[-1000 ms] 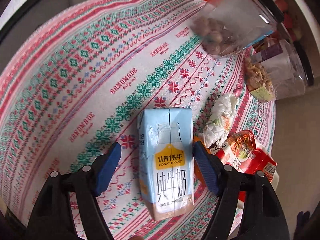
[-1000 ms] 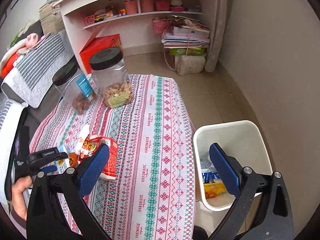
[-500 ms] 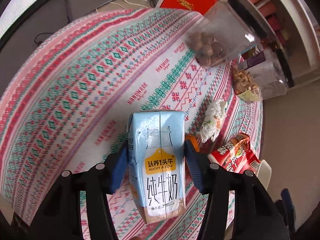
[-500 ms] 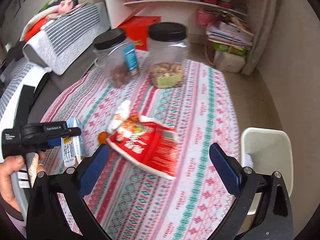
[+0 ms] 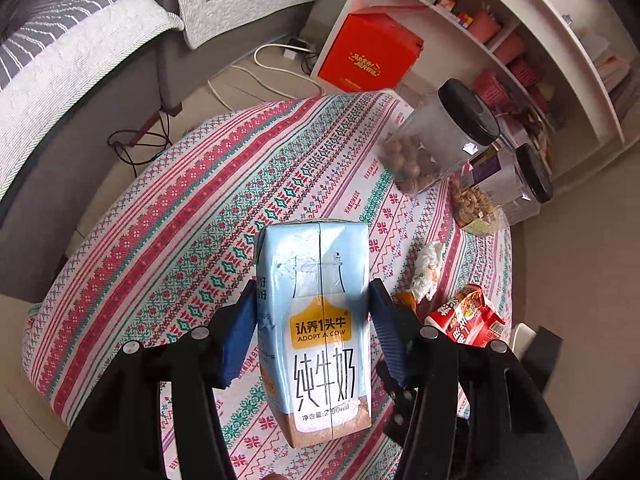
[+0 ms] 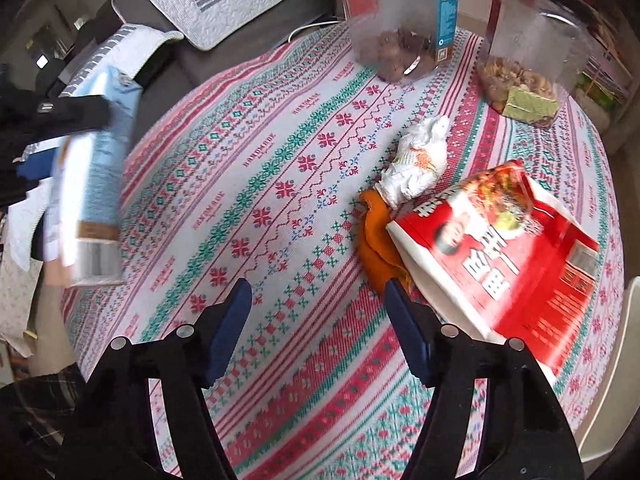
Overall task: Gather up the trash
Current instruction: 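Grasp the orange sausage wrapper with the right tool while the left tool holds the carton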
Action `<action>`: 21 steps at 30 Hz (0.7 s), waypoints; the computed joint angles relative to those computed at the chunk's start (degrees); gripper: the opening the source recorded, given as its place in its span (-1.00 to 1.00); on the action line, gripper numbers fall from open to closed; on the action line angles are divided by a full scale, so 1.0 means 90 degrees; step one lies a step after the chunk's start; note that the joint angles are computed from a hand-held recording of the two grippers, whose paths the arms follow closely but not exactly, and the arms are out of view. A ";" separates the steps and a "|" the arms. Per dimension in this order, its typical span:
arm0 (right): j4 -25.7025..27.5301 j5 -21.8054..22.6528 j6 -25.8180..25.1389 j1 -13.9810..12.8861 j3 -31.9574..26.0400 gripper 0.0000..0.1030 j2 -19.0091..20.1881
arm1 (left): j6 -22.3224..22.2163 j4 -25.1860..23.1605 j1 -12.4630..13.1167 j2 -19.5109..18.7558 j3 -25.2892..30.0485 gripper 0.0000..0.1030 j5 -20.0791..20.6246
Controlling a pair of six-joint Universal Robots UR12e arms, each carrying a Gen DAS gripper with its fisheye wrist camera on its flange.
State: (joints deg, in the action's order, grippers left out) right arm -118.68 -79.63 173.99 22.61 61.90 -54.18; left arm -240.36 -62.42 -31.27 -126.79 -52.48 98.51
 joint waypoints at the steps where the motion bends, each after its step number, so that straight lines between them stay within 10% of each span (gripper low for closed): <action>1: 0.0008 -0.0058 0.0001 0.0006 -0.0045 0.28 0.0053 | 0.0008 0.0030 0.0013 0.0021 -0.0048 0.06 -0.0055; 17: -0.0602 -0.1011 0.0035 0.0035 -0.0153 0.25 0.0354 | -0.0074 0.0038 0.0129 0.0190 -0.0414 0.06 -0.0294; 21: -0.0658 -0.0992 -0.0069 0.0063 -0.0169 -0.53 0.0360 | -0.0093 0.0018 0.0129 0.0219 -0.0453 0.06 -0.0236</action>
